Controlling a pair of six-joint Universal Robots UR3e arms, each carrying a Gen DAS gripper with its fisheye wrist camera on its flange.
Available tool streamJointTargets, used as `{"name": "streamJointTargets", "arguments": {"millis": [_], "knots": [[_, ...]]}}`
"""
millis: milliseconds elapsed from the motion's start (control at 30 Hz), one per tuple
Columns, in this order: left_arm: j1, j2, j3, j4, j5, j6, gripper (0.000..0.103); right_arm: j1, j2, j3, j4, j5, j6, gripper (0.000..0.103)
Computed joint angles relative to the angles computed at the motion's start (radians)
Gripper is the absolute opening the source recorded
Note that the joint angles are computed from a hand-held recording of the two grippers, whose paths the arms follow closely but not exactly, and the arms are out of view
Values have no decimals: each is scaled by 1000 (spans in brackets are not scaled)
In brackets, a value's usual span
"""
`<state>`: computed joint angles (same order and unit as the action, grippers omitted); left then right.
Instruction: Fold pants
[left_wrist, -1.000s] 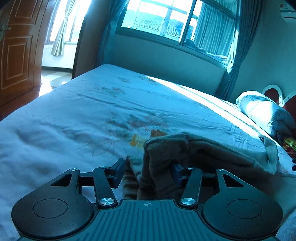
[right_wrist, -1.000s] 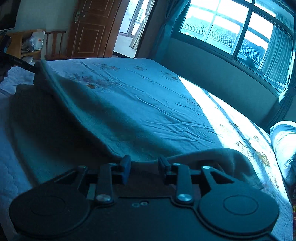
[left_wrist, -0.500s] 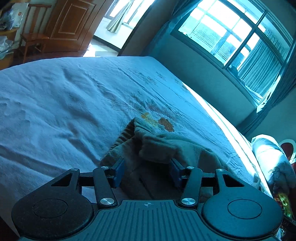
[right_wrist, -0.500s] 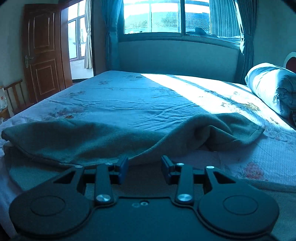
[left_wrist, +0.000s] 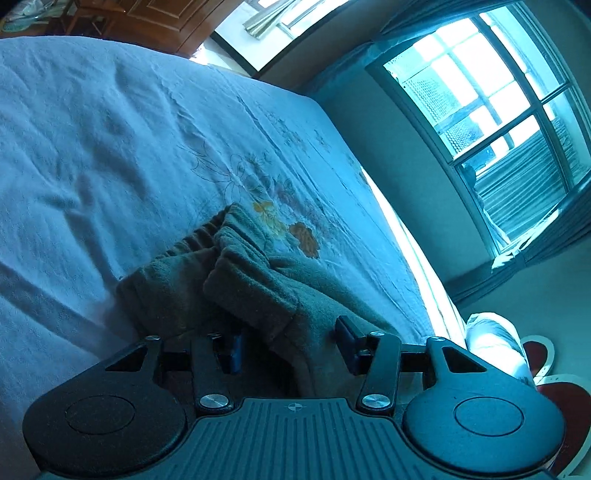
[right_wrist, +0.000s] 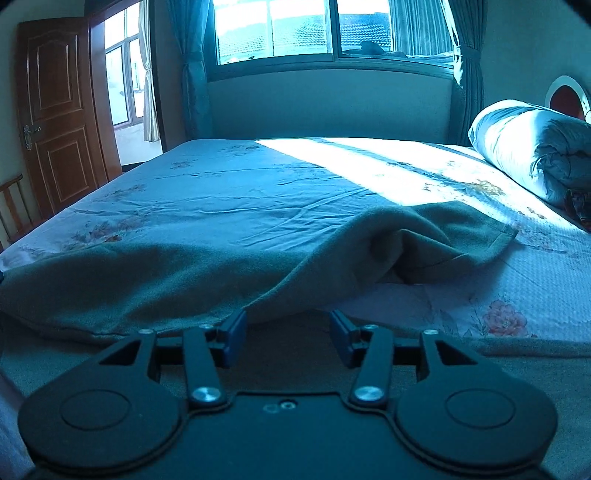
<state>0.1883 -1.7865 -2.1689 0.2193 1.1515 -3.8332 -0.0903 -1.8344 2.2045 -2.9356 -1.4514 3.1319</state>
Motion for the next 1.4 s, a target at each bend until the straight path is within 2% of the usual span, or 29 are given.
{"name": "streamJointTargets", "arguments": {"millis": [33, 67, 367, 600, 667, 733, 867, 933, 1033, 1067, 1100, 1133, 1167, 1200, 1233, 1267, 1333, 1400], "knots": [[9, -24, 8, 16, -16, -7, 30, 0, 20, -15, 2, 5, 19, 42], [8, -42, 10, 42, -16, -13, 29, 6, 45, -31, -5, 3, 37, 42], [35, -78, 19, 76, -60, 59, 29, 111, 296, -208, -44, -109, 130, 42], [40, -94, 27, 91, -56, 102, 29, 89, 403, -329, 35, -108, 248, 42], [44, -101, 29, 99, -64, 107, 29, 41, 406, -333, 68, -20, 254, 0], [56, -101, 20, 110, -91, 117, 27, 20, 389, -313, 60, 12, 242, 0], [100, -99, 101, 12, -190, 188, 23, 5, 279, -231, -26, 24, 186, 0], [131, -113, 227, -72, -290, 224, 23, -25, 197, -207, -41, 53, 165, 0], [211, -145, 377, -53, -527, 234, 23, -84, 11, -127, -38, 132, 102, 0], [257, -136, 379, -52, -635, 271, 23, -110, -69, -80, -22, 163, 82, 0], [285, -96, 346, -124, -676, 357, 23, -168, -173, -16, 27, 236, 57, 0], [327, -36, 270, -279, -716, 521, 23, -205, -264, 44, 77, 273, 52, 0], [346, 23, 213, -469, -686, 677, 23, -200, -313, 134, 58, 266, 54, 0], [342, 57, 192, -601, -608, 772, 23, -170, -320, 183, 89, 245, 7, 0], [323, 64, 171, -703, -478, 850, 23, -125, -286, 210, 132, 211, -38, 0], [317, 51, 146, -721, -431, 876, 23, -58, -209, 228, 91, 140, -8, 0], [352, 50, 45, -595, -476, 849, 23, -4, -151, 273, -28, 79, 47, 0], [368, 55, 13, -541, -501, 802, 23, -7, -162, 258, -5, 87, 87, 0]]}}
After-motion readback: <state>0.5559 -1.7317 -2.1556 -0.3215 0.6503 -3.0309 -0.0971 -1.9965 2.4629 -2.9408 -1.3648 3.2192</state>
